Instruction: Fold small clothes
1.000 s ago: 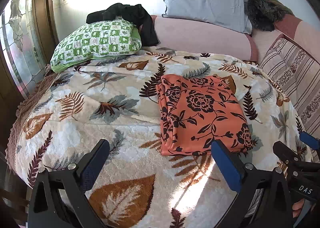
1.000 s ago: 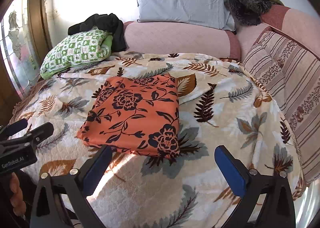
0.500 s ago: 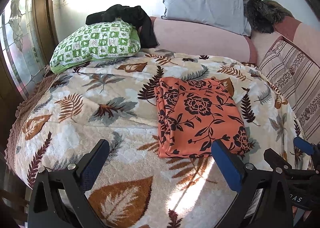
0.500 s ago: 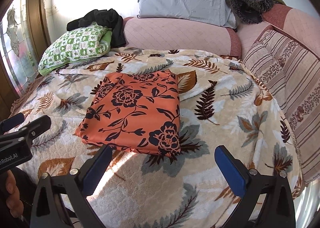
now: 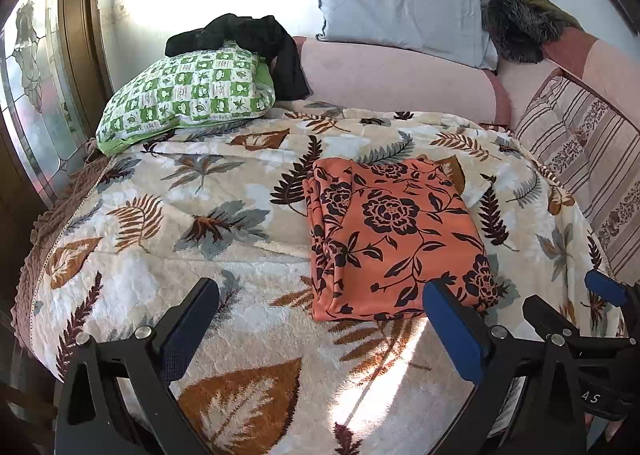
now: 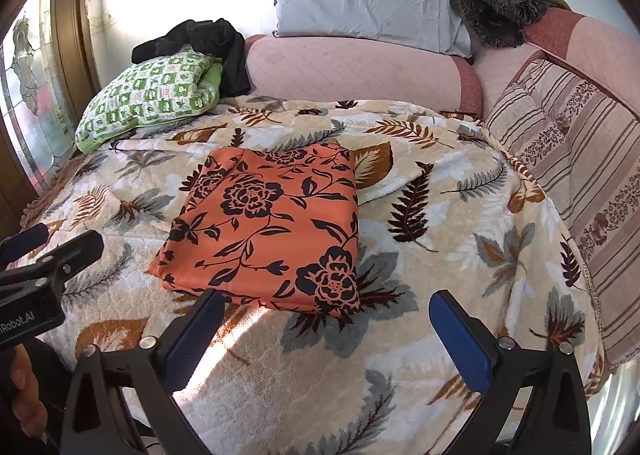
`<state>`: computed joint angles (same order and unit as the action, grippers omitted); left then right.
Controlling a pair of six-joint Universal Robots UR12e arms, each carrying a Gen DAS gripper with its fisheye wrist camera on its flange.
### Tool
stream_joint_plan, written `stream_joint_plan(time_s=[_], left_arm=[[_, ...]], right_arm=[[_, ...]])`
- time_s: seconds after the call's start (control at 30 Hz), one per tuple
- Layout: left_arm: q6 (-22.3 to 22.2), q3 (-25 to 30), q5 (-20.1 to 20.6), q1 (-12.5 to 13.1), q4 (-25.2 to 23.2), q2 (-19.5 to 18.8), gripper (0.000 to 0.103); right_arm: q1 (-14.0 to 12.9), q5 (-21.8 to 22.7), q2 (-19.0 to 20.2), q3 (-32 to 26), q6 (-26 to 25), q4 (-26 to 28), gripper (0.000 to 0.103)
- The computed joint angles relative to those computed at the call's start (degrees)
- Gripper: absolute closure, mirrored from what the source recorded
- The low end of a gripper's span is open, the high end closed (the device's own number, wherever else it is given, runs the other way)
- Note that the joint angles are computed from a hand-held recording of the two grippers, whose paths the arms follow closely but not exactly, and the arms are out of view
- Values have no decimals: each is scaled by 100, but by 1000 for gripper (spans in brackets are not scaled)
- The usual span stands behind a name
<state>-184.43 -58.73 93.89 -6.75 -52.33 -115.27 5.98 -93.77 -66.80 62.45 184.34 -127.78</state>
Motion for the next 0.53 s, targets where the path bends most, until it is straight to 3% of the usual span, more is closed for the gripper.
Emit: stream_joint_plan(time_s=[0.53], left_arm=[[140,-40,33,-31,312,-17,2]], right_arm=[[-29,30,62,-73,3,29,0]])
